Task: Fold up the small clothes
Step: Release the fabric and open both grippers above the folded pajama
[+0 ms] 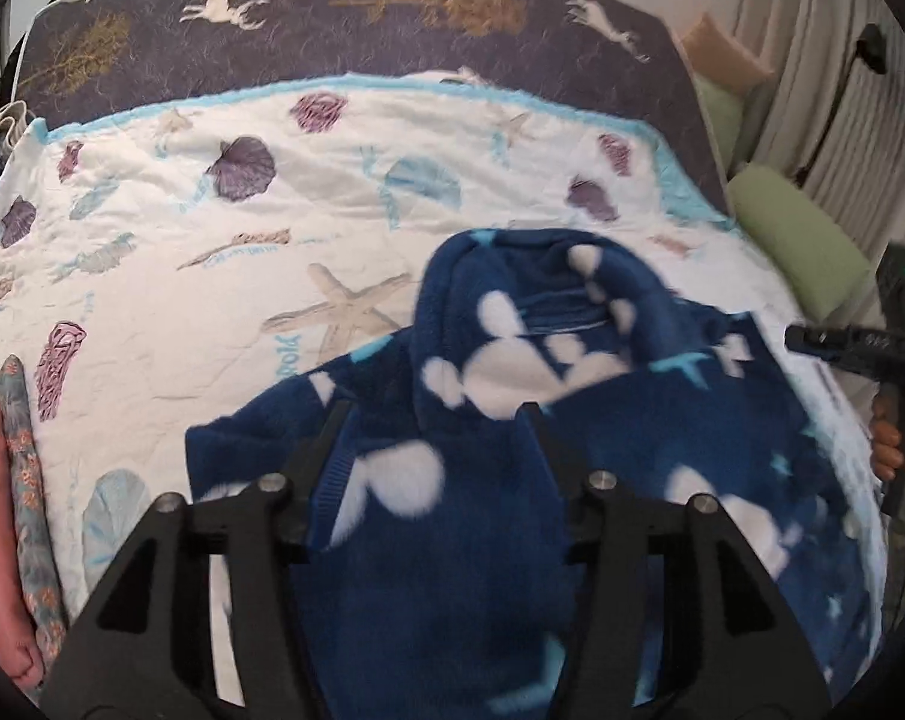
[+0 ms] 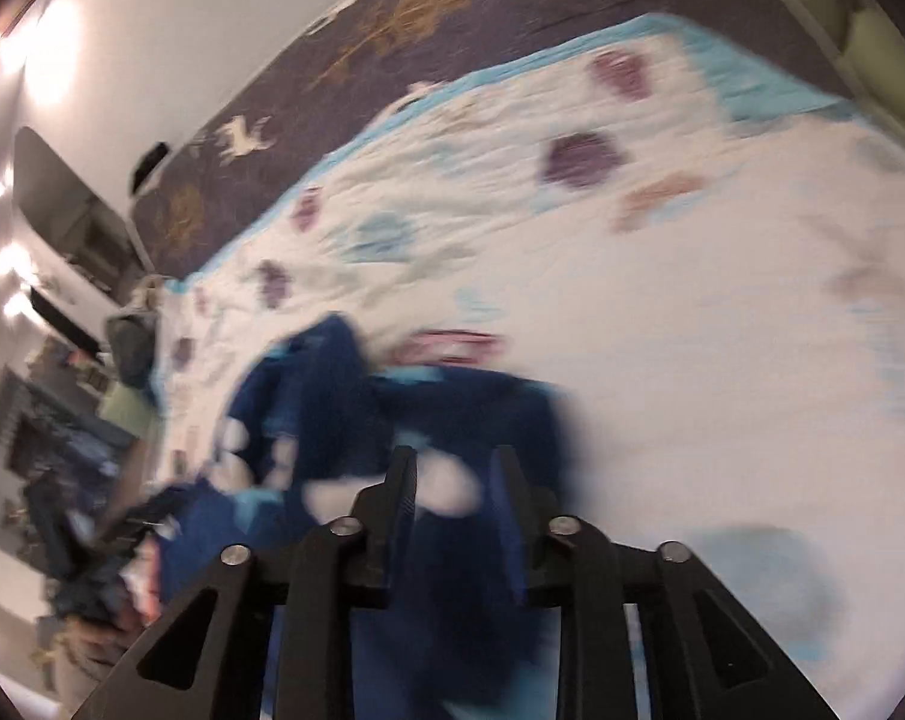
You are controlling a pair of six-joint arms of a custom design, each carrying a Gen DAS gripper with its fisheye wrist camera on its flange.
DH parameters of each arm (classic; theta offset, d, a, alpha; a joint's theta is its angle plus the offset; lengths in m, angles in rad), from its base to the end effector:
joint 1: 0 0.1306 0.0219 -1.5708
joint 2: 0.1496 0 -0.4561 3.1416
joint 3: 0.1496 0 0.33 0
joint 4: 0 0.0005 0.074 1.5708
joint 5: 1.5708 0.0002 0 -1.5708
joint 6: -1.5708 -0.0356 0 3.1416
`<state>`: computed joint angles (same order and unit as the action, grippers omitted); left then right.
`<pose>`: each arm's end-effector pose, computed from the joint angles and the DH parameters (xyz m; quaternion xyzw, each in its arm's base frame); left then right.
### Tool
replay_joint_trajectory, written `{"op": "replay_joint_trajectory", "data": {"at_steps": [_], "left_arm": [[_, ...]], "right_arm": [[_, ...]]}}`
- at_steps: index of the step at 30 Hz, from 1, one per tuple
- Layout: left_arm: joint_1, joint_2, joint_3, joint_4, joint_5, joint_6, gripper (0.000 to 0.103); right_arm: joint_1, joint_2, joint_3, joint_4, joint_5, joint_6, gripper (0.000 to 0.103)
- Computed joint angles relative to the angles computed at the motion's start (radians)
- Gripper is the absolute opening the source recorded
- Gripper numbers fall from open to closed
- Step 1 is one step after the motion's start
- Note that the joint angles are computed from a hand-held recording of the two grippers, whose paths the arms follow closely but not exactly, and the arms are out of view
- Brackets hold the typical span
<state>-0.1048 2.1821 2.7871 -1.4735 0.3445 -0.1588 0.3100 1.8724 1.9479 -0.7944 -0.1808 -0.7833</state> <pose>0.6721 -0.0833 0.5664 0.1800 0.9093 -0.1517 0.3431 0.5998 0.1983 0.4940 0.1764 0.8904 0.2841 0.3088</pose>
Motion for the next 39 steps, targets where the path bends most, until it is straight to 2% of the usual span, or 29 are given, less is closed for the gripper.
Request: {"op": "replay_joint_trajectory", "data": {"at_steps": [2,4,5,7,8,9,10,11,12,13,14,15,16,18,19,20,22,24,27,28,29,30,31,33,34,35,37,39], "left_arm": [[-0.006,-0.055,-0.097,0.04,0.058,0.0,0.055],[-0.025,-0.07,-0.114,0.024,0.102,-0.019,0.055],[-0.044,-0.082,-0.139,0.029,0.098,-0.043,0.058],[-0.081,-0.123,-0.244,0.098,0.032,-0.077,0.067],[-0.103,-0.151,-0.329,0.159,-0.028,-0.082,0.073],[-0.129,-0.147,-0.376,0.169,-0.115,-0.091,0.074],[-0.141,-0.147,-0.412,0.185,-0.158,-0.097,0.075],[-0.146,-0.165,-0.486,0.251,-0.175,-0.091,0.077],[-0.143,-0.189,-0.53,0.3,-0.161,-0.074,0.077],[-0.139,-0.198,-0.531,0.3,-0.158,-0.06,0.076],[-0.133,-0.202,-0.515,0.272,-0.152,-0.037,0.073],[-0.119,-0.217,-0.509,0.247,-0.118,-0.013,0.073],[-0.103,-0.243,-0.531,0.256,-0.078,-0.006,0.073],[-0.07,-0.337,-0.65,0.35,-0.047,-0.003,0.073],[-0.052,-0.374,-0.693,0.373,-0.051,-0.015,0.073],[-0.038,-0.397,-0.724,0.384,-0.055,-0.02,0.073],[-0.006,-0.428,-0.776,0.399,-0.059,-0.02,0.074],[0.025,-0.444,-0.824,0.408,-0.092,-0.009,0.074],[0.062,-0.422,-0.853,0.412,-0.152,0.061,0.074],[0.067,-0.397,-0.843,0.401,-0.202,0.089,0.074],[0.075,-0.362,-0.82,0.368,-0.237,0.136,0.082],[0.097,-0.342,-0.806,0.339,-0.184,0.191,0.087],[0.116,-0.338,-0.808,0.339,-0.126,0.232,0.086],[0.128,-0.347,-0.82,0.349,-0.098,0.234,0.086],[0.129,-0.354,-0.827,0.351,-0.102,0.219,0.086],[0.133,-0.365,-0.839,0.357,-0.092,0.21,0.085],[0.154,-0.398,-0.877,0.377,-0.041,0.195,0.083],[0.189,-0.457,-0.944,0.396,0.063,0.167,0.083]], "right_arm": [[-0.013,-0.067,-0.11,0.011,0.018,-0.011,0.028],[-0.015,-0.129,-0.219,0.067,0.002,-0.027,0.028],[-0.006,-0.169,-0.287,0.105,-0.005,-0.029,0.028],[0.015,-0.222,-0.372,0.161,-0.01,-0.024,0.03],[0.032,-0.242,-0.406,0.195,-0.016,-0.023,0.044],[0.052,-0.252,-0.431,0.223,-0.019,-0.028,0.071],[0.072,-0.25,-0.438,0.224,-0.008,-0.033,0.083],[0.084,-0.245,-0.438,0.209,0.014,-0.026,0.085],[0.105,-0.221,-0.411,0.147,0.08,0.0,0.08],[0.119,-0.2,-0.382,0.095,0.147,0.029,0.076],[0.134,-0.192,-0.373,0.077,0.217,0.048,0.074],[0.142,-0.197,-0.367,0.059,0.256,0.016,0.068],[0.147,-0.203,-0.359,0.032,0.287,-0.013,0.065],[0.166,-0.223,-0.345,-0.027,0.377,-0.046,0.05],[0.176,-0.239,-0.351,-0.042,0.428,-0.046,0.05],[0.182,-0.256,-0.363,-0.032,0.444,-0.026,0.05],[0.18,-0.286,-0.393,0.012,0.382,0.001,0.05],[0.204,-0.289,-0.386,0.01,0.386,0.018,0.05],[0.254,-0.219,-0.273,-0.116,0.456,0.087,0.054],[0.259,-0.193,-0.243,-0.143,0.461,0.096,0.055],[0.258,-0.162,-0.216,-0.164,0.465,0.082,0.053],[0.248,-0.132,-0.192,-0.199,0.465,0.028,0.052],[0.233,-0.131,-0.214,-0.189,0.445,-0.031,0.052],[0.183,-0.177,-0.327,-0.036,0.348,-0.168,0.047],[0.165,-0.204,-0.382,0.035,0.307,-0.203,0.047],[0.153,-0.228,-0.422,0.08,0.27,-0.209,0.046],[0.158,-0.247,-0.435,0.072,0.279,-0.174,0.046],[0.183,-0.285,-0.45,0.033,0.305,-0.12,0.049]]}}
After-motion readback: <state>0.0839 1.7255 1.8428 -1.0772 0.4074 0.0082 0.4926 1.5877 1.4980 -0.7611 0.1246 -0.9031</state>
